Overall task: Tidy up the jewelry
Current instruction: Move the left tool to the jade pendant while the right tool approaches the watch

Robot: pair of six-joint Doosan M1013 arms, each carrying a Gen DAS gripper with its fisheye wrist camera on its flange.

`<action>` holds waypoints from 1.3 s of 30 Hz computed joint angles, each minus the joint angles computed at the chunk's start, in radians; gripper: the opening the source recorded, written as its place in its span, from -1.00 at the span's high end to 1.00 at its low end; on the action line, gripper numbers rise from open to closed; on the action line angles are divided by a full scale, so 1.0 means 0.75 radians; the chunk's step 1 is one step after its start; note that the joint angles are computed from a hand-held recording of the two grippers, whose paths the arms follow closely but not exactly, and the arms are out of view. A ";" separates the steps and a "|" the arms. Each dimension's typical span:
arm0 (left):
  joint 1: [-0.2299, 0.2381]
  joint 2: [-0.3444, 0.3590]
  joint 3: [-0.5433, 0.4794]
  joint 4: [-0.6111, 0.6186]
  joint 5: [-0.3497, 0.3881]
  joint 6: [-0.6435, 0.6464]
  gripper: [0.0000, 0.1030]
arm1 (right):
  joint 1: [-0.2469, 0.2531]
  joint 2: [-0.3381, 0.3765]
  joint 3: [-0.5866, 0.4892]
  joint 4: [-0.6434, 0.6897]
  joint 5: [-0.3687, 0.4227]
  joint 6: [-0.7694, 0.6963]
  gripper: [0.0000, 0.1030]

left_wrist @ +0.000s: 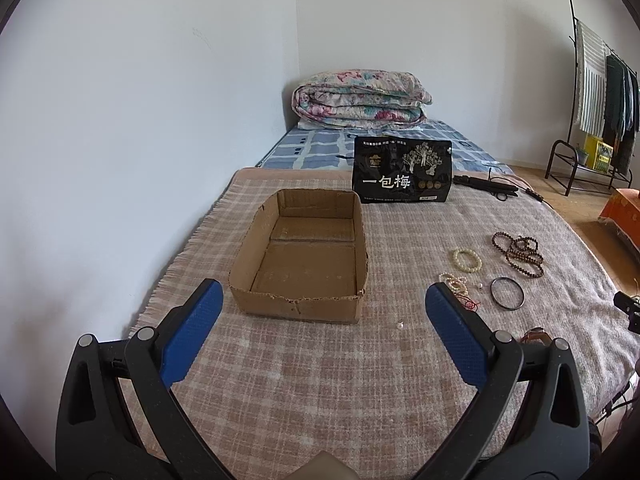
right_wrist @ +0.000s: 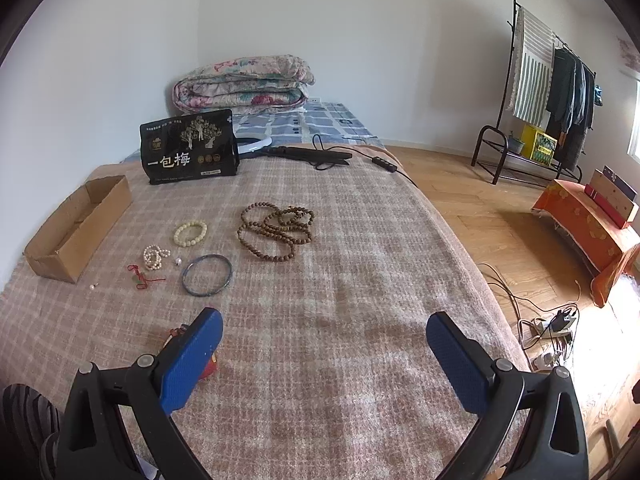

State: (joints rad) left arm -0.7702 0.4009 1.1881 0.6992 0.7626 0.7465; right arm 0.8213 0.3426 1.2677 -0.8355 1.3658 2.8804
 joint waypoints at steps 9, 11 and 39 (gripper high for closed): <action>0.029 0.080 -0.089 -0.271 -0.023 0.299 -0.78 | -0.053 0.017 -0.012 0.148 -0.115 -0.148 -0.93; 0.038 0.101 -0.119 -0.363 -0.015 0.386 -0.69 | -0.066 0.019 -0.014 0.185 -0.153 -0.173 -0.92; 0.038 0.424 -0.500 -0.975 0.191 1.079 -0.51 | -0.224 0.023 0.034 0.668 -0.482 -0.636 -0.51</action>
